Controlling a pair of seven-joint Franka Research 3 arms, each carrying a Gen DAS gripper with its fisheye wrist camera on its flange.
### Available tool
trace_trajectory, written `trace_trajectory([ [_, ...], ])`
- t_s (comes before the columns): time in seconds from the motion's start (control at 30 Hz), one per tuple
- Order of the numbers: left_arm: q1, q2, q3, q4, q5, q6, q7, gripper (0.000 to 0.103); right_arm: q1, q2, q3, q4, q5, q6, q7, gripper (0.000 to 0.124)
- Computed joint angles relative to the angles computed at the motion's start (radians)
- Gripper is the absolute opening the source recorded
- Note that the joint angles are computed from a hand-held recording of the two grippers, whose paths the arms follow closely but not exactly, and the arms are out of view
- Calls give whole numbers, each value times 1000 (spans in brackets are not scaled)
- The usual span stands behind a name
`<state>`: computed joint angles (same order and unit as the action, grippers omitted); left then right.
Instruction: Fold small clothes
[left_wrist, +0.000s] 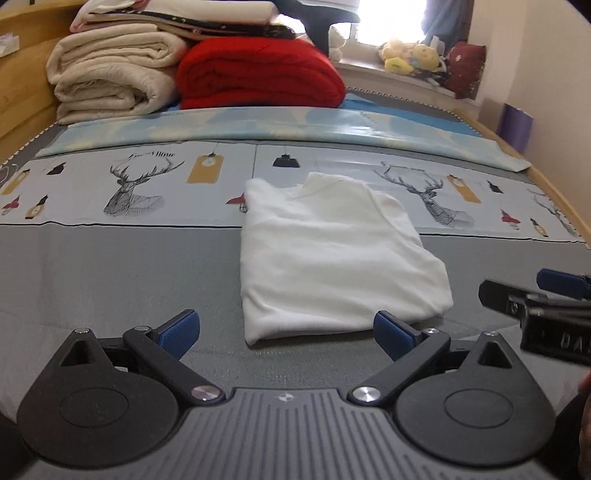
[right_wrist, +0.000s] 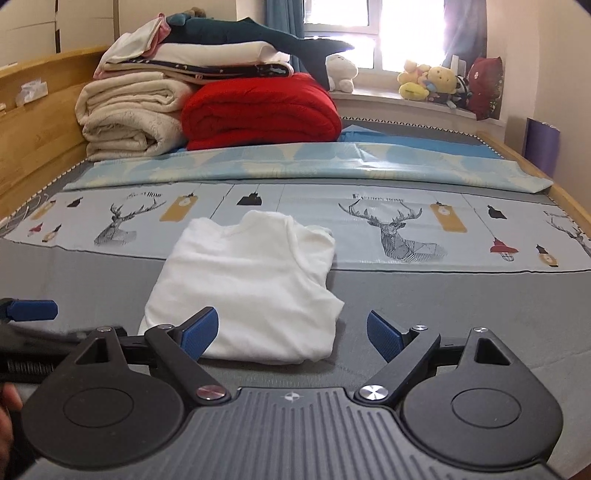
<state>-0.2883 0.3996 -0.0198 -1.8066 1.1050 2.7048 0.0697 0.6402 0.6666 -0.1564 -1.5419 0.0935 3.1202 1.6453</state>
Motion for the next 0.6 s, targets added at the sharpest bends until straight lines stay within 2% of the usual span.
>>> trace_trajectory([
  [0.1, -6, 11, -4, 14, -7, -7, 20, 102, -19, -1, 29, -1, -7, 1, -30, 89],
  [0.23, -10, 20, -7, 24, -17, -14, 30, 102, -5, 4, 16, -1, -16, 4, -50, 89],
  [0.37, -15, 24, -4, 28, -39, -14, 32, 102, -34, 0, 54, -2, 4, 4, -71, 89],
  [0.6, -18, 28, -1, 34, -56, -19, 45, 102, -35, 4, 60, 6, 18, -2, -83, 89],
])
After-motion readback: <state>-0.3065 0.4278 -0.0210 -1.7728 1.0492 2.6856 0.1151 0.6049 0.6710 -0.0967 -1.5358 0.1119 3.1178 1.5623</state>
